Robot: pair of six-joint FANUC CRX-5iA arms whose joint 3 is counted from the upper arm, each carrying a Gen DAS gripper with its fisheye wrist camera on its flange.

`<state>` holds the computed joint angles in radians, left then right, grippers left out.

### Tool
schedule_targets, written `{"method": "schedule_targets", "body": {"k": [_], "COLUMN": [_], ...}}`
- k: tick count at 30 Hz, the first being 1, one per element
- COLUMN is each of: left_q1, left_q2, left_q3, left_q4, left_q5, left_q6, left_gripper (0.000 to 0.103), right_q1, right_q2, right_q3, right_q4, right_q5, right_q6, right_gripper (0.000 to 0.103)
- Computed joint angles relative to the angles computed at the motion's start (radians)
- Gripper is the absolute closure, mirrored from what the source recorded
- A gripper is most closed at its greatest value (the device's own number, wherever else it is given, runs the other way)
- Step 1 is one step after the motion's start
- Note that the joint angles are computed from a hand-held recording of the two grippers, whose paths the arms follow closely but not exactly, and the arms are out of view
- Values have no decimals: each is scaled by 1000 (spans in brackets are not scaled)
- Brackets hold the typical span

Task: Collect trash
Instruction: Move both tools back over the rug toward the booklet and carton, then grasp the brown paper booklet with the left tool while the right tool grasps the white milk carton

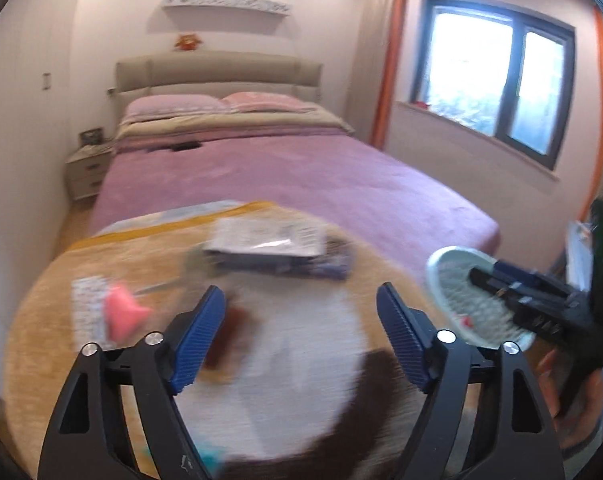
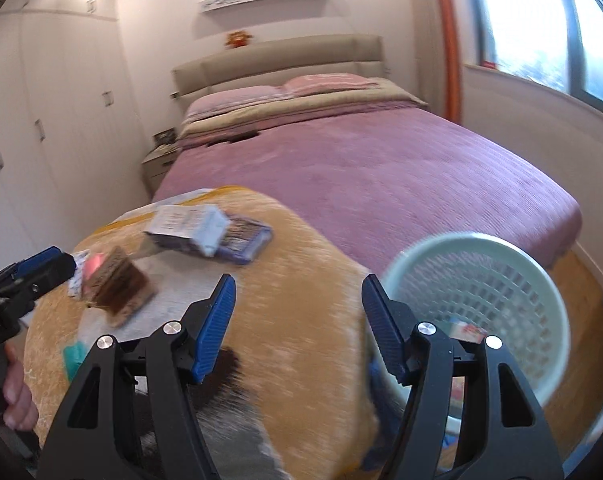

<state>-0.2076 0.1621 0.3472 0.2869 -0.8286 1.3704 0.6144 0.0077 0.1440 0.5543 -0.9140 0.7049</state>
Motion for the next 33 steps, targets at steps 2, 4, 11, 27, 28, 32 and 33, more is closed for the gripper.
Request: {"method": "schedule_targets", "body": {"k": [2,4,11,27,28,32,33], "left_q1": [28,38,86,92,98,112,115], "left_q2": [24,54,124,164,157,151,144], "left_q3": [30,75,107,61,40,16,6], "left_q4": [-13,-84,-31,70,94,120,116], "left_q5": [-53,-102,-179,-134,-119,-94,-83], "left_q6": [-11,17,-74,-159,-172,-169,-160], "left_gripper": [23,23,23,62,70,89,89], "right_q1": [-2,-6,-36,-86,-87,-87,-88], "right_q2": [42,97,278,575,574,551,539], "right_q3": [55,133,383,811,810,779,764], "right_q4": [-37,-96,-232,-386,-395,-437,-456], "right_q5": [11,10,-24,-211,-211,-211,-209], "right_q6": [51,119,270,416,421,418,418], "right_gripper": [36,36,31,31,36,51,54]}}
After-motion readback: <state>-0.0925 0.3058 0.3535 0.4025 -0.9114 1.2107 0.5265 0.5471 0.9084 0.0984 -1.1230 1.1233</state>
